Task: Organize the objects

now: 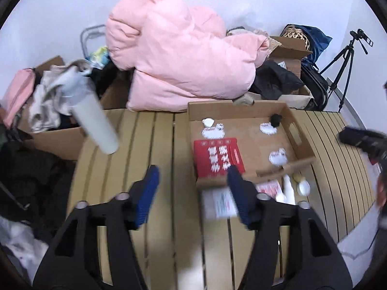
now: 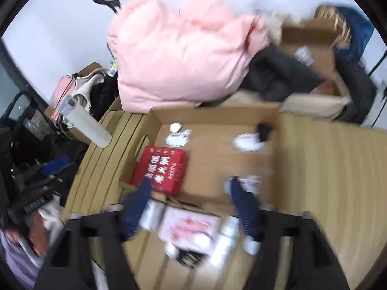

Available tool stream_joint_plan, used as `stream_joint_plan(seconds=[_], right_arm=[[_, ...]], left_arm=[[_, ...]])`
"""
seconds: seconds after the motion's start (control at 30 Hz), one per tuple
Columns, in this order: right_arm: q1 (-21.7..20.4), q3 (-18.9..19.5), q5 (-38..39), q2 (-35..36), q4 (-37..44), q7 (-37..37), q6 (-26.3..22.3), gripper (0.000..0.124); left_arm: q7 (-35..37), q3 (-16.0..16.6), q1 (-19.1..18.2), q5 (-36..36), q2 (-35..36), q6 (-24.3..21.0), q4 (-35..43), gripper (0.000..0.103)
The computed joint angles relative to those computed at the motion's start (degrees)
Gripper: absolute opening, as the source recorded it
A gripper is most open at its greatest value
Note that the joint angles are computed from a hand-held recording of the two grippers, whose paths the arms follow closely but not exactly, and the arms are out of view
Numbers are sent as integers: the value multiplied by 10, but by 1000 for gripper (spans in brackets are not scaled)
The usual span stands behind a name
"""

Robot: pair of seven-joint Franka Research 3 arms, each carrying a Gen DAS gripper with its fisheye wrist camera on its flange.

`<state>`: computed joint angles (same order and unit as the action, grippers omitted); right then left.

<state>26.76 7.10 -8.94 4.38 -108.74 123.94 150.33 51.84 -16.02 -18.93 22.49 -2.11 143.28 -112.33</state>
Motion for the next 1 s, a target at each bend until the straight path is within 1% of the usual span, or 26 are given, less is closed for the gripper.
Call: stream_joint_plan(seconds=[0.07, 0.13, 0.2, 0.27, 0.4, 0.43, 0.53, 0.57, 0.6, 0.7, 0.73, 0.83, 0.9, 0.93, 0.97, 1.0], right_arm=[[-1, 1, -37, -74, -54, 19, -13, 82], [-14, 17, -58, -142, -100, 33, -27, 82], [-29, 40, -75, -210, -147, 50, -46, 82], [-35, 57, -68, -265, -182, 47, -59, 82], [-40, 80, -31, -340, -235, 30, -55, 82], [-46, 91, -25, -354, -243, 35, -58, 82], [-59, 126, -10, -389, -274, 50, -52, 82], [-59, 138, -6, -401, -289, 59, -44, 82], [-56, 147, 1, -415, -305, 66, -38, 82], [-35, 173, 30, -447, -356, 90, -14, 82], [-31, 185, 37, -454, -369, 103, -10, 82], [-24, 233, 48, -479, -404, 165, -9, 82], [-15, 263, 52, -493, -422, 212, -4, 82], [-8, 268, 54, -496, -430, 228, 5, 82], [-5, 273, 56, -498, -436, 245, 18, 82], [-7, 277, 53, -497, -439, 258, 26, 82]], left_arm=[[14, 0, -4, -30, -60, -12, -39, 70], [20, -2, -10, -46, -115, -15, -77, 72], [21, -3, -15, -57, -161, -15, -107, 76], [19, -9, -19, -59, -203, -18, -131, 77], [-6, -34, -19, -35, -265, -23, -162, 81], [-14, -38, -23, -35, -280, -22, -172, 81], [-34, -45, -42, -39, -334, -1, -223, 83], [-44, -49, -47, -39, -349, 7, -238, 88], [-55, -54, -54, -40, -367, 17, -258, 92], [-88, -67, -78, -49, -406, 29, -309, 92], [-99, -68, -94, -61, -414, 27, -327, 92], [-134, -64, -134, -99, -430, 26, -371, 92], [-146, -55, -157, -117, -435, 36, -393, 92], [-142, -45, -170, -127, -427, 39, -397, 92], [-132, -38, -175, -129, -418, 38, -394, 92], [-125, -38, -173, -126, -407, 35, -387, 92]])
